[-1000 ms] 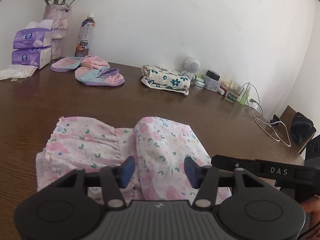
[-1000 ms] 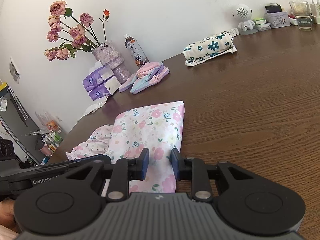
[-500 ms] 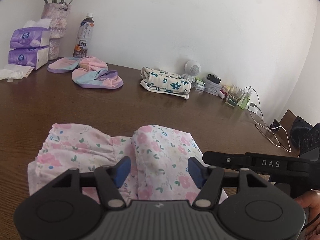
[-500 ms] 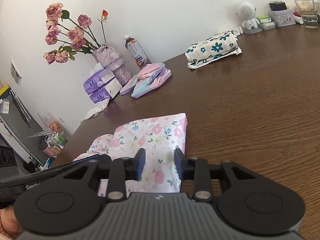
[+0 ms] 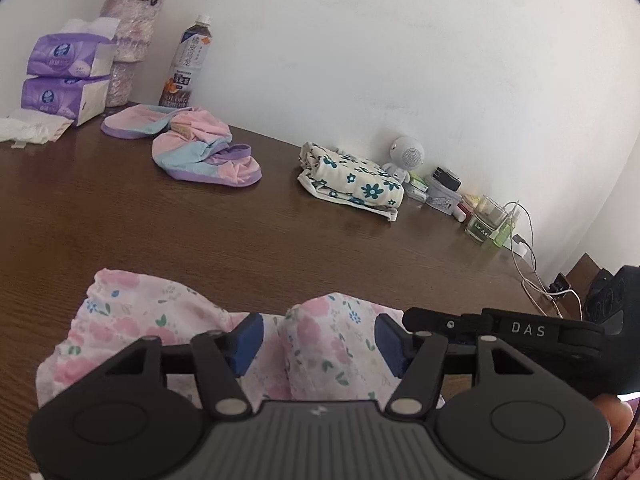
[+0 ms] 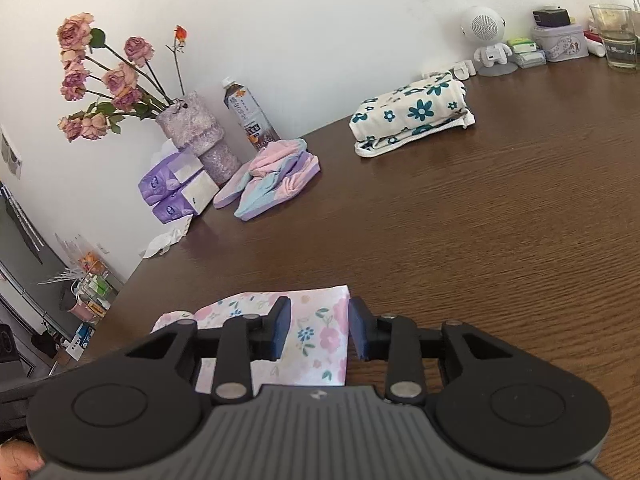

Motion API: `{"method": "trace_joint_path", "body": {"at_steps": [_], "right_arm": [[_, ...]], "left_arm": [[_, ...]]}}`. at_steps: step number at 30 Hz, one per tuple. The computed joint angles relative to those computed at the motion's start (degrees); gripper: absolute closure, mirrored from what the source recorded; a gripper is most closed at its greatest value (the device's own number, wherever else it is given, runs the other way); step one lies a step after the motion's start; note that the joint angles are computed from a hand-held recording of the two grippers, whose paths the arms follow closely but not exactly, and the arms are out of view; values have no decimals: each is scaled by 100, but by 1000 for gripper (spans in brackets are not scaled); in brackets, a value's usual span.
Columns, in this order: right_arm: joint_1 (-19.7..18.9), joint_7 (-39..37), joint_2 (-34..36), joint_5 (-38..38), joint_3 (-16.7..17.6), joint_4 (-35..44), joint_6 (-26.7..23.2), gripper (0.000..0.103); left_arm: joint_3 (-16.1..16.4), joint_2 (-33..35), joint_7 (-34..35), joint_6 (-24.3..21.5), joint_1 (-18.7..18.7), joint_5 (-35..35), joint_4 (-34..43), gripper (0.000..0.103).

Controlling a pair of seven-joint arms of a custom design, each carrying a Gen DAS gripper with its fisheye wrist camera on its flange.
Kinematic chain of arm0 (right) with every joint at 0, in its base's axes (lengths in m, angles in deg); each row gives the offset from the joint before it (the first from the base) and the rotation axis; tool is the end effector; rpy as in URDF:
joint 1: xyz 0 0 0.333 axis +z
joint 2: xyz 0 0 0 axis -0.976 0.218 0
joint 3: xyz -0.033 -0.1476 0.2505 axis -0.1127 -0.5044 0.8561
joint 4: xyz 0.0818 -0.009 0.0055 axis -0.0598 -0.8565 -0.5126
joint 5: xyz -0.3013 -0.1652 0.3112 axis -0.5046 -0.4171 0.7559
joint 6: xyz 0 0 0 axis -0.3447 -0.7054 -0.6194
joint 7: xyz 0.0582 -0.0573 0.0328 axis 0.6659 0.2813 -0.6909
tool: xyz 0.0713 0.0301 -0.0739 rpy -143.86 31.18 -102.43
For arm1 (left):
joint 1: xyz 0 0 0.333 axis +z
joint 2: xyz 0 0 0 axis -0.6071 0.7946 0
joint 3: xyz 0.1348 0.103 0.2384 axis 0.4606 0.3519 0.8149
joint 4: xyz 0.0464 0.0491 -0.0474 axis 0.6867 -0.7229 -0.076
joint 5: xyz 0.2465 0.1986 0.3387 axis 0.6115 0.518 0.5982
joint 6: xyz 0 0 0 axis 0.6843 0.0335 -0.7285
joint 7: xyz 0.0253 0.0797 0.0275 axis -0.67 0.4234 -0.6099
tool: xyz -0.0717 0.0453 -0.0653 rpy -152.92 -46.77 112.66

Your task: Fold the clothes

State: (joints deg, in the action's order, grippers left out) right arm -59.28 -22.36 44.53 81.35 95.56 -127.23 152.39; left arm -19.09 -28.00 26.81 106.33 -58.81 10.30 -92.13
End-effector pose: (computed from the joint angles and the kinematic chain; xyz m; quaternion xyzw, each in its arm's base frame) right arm 0.6448 0.3181 0.4357 -0.6733 0.5567 -0.0190 0.4861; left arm 0.5495 -0.4104 0.4343 -0.6913 0.5382 -0.4421 0.1921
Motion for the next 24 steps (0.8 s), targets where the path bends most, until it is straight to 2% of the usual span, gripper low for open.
{"method": "trace_joint_path", "body": {"at_steps": [1, 2, 3, 4, 5, 6, 8, 9, 10, 11, 12, 13, 14, 15, 16, 17, 18, 19, 21, 23, 24], "right_arm": [[31, 204, 108, -160, -55, 112, -61, 71], [16, 260, 173, -180, -49, 174, -104, 71], [-28, 197, 203, -87, -2, 194, -131, 71], [-66, 133, 233, 8, 38, 214, -160, 71], [-98, 70, 262, 103, 70, 234, -191, 81], [-125, 8, 291, 197, 98, 254, -222, 90], [-156, -142, 296, 353, 134, 257, -227, 89], [-161, -191, 298, 412, 139, 262, -224, 87], [-158, -183, 312, 452, 134, 277, -217, 84], [-154, -154, 331, 489, 128, 295, -206, 77], [-153, -122, 351, 524, 125, 314, -194, 77], [-160, -114, 365, 550, 125, 327, -217, 79], [-172, -126, 372, 569, 127, 335, -268, 84], [-200, -199, 363, 666, 148, 328, -303, 84], [-235, -320, 339, 826, 178, 310, -324, 83], [-263, -477, 294, 1017, 203, 271, -312, 79], [-288, -742, 205, 1296, 238, 190, -242, 69], [-302, -1078, 95, 1636, 265, 95, -156, 65], [-226, -1706, -147, 2164, 235, -115, 53, 59], [-94, -2012, -362, 2416, 144, -333, 167, 55], [-34, -2027, -457, 2465, 84, -444, 127, 55]], "left_arm": [[16, 43, -37, 80, 20, -11, 21, 52], [50, 76, -136, 205, 28, 92, 35, 75], [74, 98, -180, 304, 31, 177, 48, 89], [83, 100, -194, 314, 25, 197, 50, 88], [89, 101, -214, 315, 19, 214, 52, 85], [95, 98, -284, 273, 9, 222, 57, 70], [115, 82, -568, 189, -12, 346, 64, 44], [121, 77, -686, 144, -23, 469, 70, 49], [110, 105, -615, 182, -6, 482, 94, 58], [105, 129, -554, 218, 6, 482, 113, 80], [101, 128, -572, 238, 14, 436, 101, 83], [100, 127, -588, 259, 21, 388, 88, 80], [102, 115, -630, 272, 23, 365, 70, 64], [120, 43, -842, 237, -3, 514, 14, 43], [118, -32, -1034, 189, -15, 661, -45, 36], [92, -136, -1131, 91, -23, 797, -127, 31], [51, -236, -1198, -1, -16, 903, -208, 30], [0, -307, -1150, -40, 10, 895, -274, 29], [-127, -414, -748, -246, 46, 458, -383, 22], [-268, -467, -104, -675, 22, -188, -411, 21], [-291, -503, -144, -692, 13, -110, -448, 21]]}}
